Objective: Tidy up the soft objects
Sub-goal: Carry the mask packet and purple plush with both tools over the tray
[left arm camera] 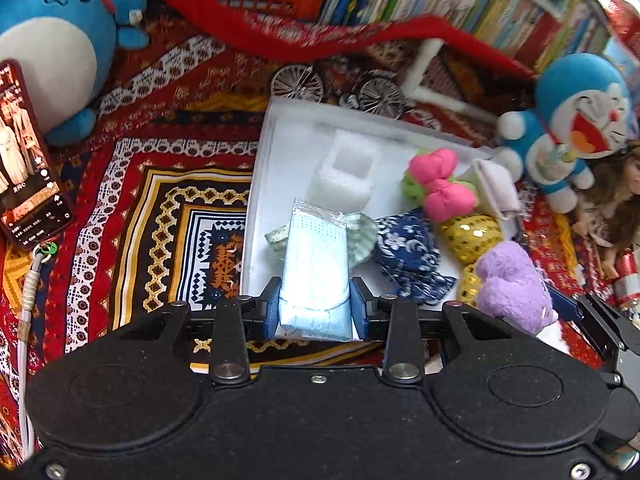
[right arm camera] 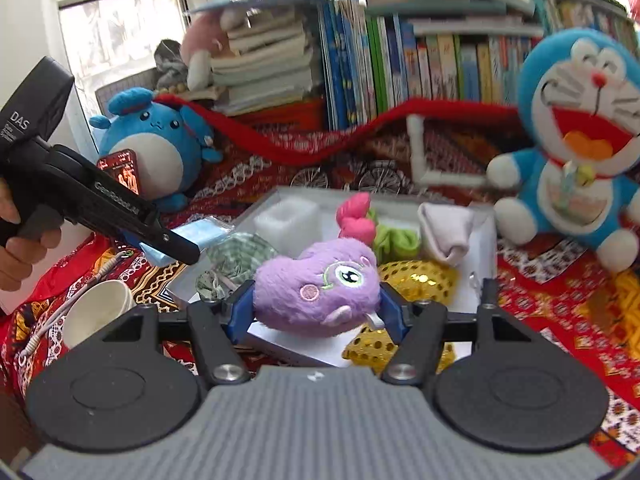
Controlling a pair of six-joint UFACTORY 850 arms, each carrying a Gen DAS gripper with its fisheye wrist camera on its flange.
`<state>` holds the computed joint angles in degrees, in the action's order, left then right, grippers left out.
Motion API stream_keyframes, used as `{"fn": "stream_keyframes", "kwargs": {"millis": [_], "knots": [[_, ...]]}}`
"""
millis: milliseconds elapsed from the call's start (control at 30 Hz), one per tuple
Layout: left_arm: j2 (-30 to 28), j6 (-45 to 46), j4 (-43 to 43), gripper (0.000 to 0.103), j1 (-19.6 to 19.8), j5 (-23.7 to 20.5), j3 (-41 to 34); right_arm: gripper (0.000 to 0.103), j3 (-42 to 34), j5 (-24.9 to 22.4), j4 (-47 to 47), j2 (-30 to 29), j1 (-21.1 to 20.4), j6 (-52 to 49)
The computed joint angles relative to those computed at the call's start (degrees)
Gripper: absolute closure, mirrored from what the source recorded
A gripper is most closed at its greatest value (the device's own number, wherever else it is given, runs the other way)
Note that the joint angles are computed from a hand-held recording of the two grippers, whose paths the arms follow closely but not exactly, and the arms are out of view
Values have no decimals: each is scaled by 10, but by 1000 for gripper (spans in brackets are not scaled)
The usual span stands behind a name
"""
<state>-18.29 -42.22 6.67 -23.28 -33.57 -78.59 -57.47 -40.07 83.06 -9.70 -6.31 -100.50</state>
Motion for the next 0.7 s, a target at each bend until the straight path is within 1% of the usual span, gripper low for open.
{"fn": "stream_keyframes", "kwargs": {"millis": [100,167,200,267,333,500,700], "knots": [[-21,15,-21,70,7,-12,-20,36,-17,13,-22,-18,12,31],[-37,19,-29,71,9,-29,-36,36,-27,23,-36,-30,19,50],[-43,19,-29,71,9,-37,-43,36,-31,29,-40,-34,22,58],[-59,19,-25,75,8,-52,-58,36,-37,42,-47,-43,28,68],[-72,14,-18,74,7,-61,-69,36,-41,52,-51,-50,32,74],[-95,9,-9,74,7,-72,-95,36,-56,75,-51,-66,40,85],[-114,-8,5,73,9,-74,-122,36,-74,93,-42,-83,48,103]]}}
